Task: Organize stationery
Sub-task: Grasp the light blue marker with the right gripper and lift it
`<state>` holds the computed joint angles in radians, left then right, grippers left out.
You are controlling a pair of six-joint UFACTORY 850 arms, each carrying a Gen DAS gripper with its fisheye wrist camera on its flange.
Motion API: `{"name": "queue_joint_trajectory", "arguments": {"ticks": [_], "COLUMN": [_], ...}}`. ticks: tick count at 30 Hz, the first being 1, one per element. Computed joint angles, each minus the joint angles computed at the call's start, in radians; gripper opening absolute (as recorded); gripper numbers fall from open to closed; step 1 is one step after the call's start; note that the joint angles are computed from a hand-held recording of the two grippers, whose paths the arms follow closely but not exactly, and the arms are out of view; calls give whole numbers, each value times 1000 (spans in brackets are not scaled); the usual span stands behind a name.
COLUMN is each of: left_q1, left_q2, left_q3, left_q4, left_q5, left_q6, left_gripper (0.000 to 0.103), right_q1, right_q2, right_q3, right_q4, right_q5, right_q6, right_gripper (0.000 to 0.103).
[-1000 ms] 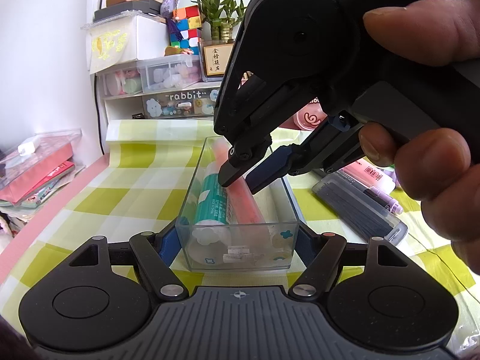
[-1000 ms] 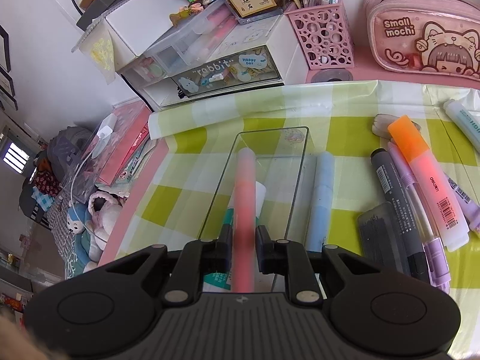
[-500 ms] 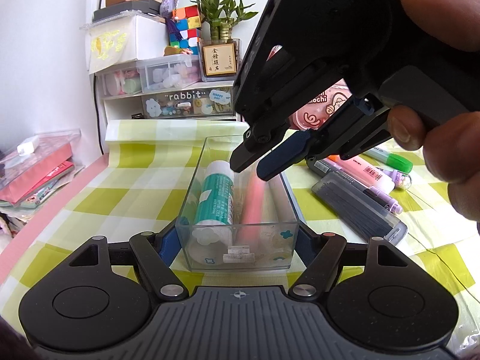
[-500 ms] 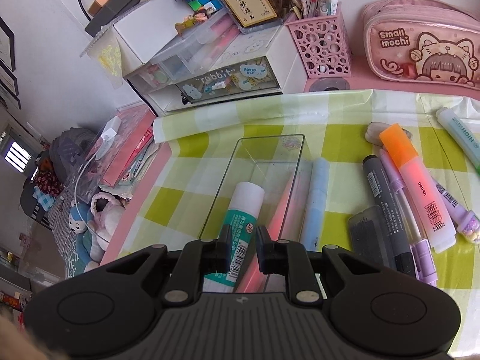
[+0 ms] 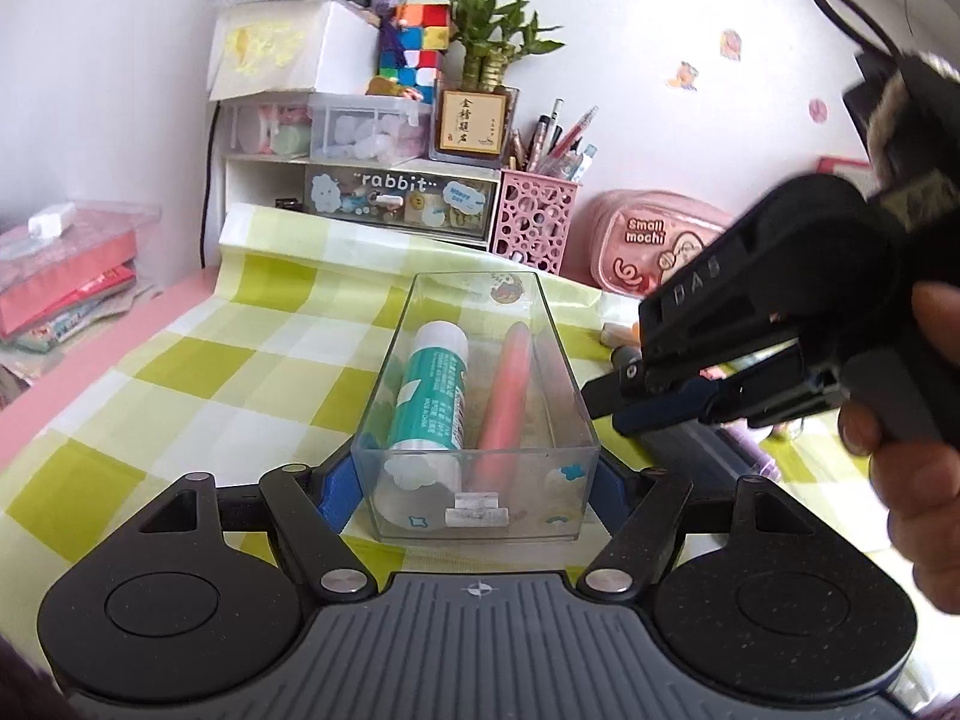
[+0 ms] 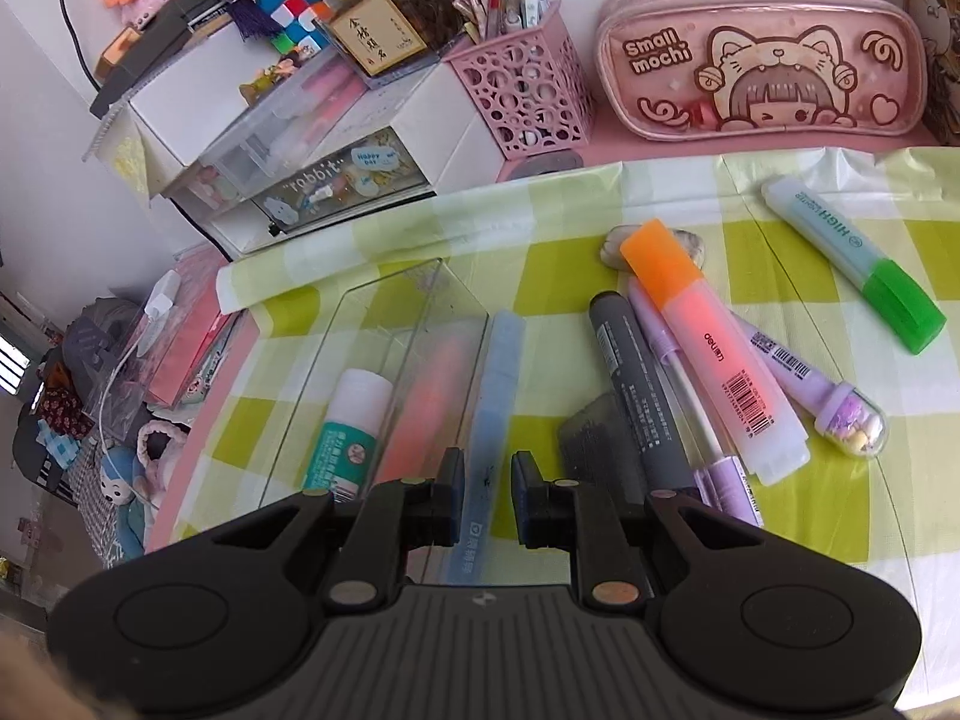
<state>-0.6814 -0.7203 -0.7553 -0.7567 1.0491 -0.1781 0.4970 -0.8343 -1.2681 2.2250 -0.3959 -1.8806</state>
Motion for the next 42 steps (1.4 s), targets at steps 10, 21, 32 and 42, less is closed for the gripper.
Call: {"name": "queue_joint_trajectory", "arguments": {"ticks": [10,21,32,42], "left_q1": [68,5,-13,-30], "left_q2": [18,-2,-14,-23], "left_q3": [70,7,-17,-43], "left_q4": [222,13,-46,-155], "left_q5": [88,26,13,-6], "left_q6": [-336,-47,42,161], "left_gripper": [72,72,72,72], "right_q1": [42,3,-29,51], "right_q2": [-25,-25,16,-18], "right_q3": [-48,-17,34,-52], "right_q4": [34,40,101,203], "right_q5": [85,-30,-108,127], "right_q6": [-91,-32,-7,-259], "right_gripper": [16,14,0,29]}}
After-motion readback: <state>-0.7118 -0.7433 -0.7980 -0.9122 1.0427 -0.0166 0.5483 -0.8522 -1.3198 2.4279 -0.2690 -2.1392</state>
